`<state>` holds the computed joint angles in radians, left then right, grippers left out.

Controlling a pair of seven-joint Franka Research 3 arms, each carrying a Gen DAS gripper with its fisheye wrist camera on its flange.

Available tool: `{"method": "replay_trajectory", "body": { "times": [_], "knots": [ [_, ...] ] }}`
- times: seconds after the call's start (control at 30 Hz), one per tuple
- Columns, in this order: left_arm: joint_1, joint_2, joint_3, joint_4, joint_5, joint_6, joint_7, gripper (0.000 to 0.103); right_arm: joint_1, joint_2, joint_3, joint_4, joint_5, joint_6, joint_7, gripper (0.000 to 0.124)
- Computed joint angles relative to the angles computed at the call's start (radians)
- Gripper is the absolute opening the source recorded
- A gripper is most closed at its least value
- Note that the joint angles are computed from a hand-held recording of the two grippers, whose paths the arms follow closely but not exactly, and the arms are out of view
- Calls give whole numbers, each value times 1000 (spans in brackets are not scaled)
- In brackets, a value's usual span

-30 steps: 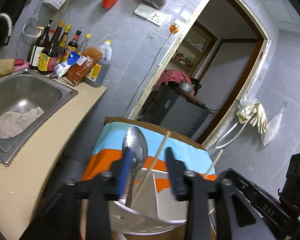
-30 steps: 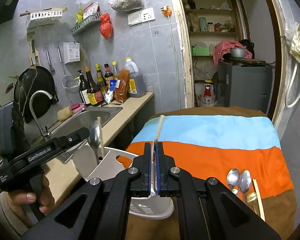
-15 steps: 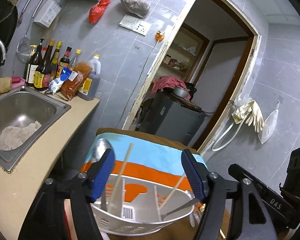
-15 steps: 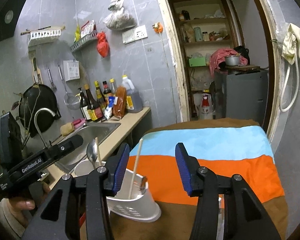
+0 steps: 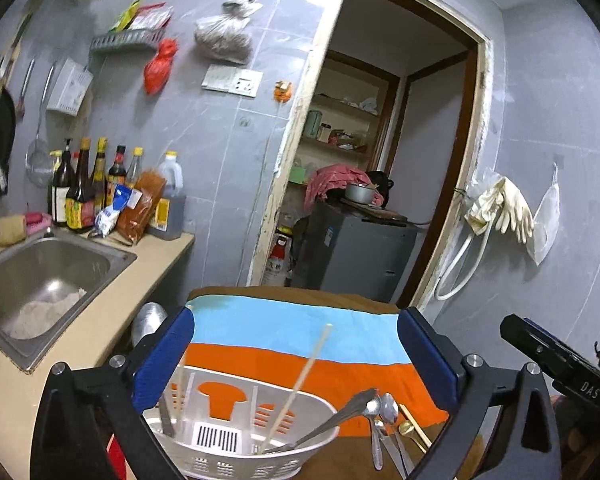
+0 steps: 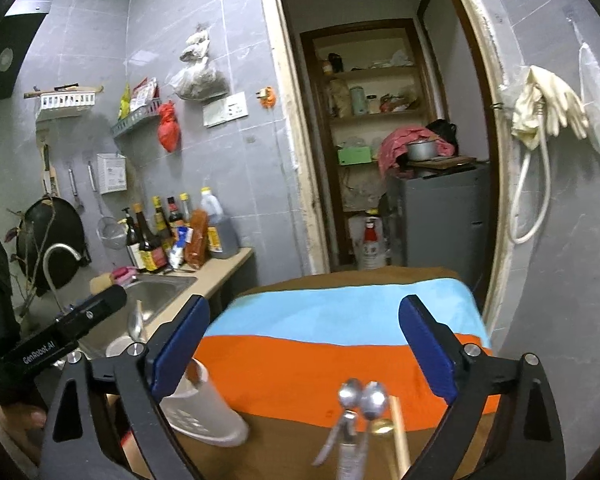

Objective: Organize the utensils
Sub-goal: 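Move both open tools down to the remaining utensils on the cloth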

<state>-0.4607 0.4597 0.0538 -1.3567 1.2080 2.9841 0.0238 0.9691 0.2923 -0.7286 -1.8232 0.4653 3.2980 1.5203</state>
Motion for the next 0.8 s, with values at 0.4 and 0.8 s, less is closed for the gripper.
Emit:
{"method": "replay_trajectory", "body": {
  "times": [0.4,0.8],
  "knots": [
    [-81,68,-18,89,-17,-74,66,102,169,-114,-208,-174,69,12,-114,96],
    [-128,181,-54,204,-202,-123,303,102,80,-160,-149,-252,199,40,-248,96]
  ]
}}
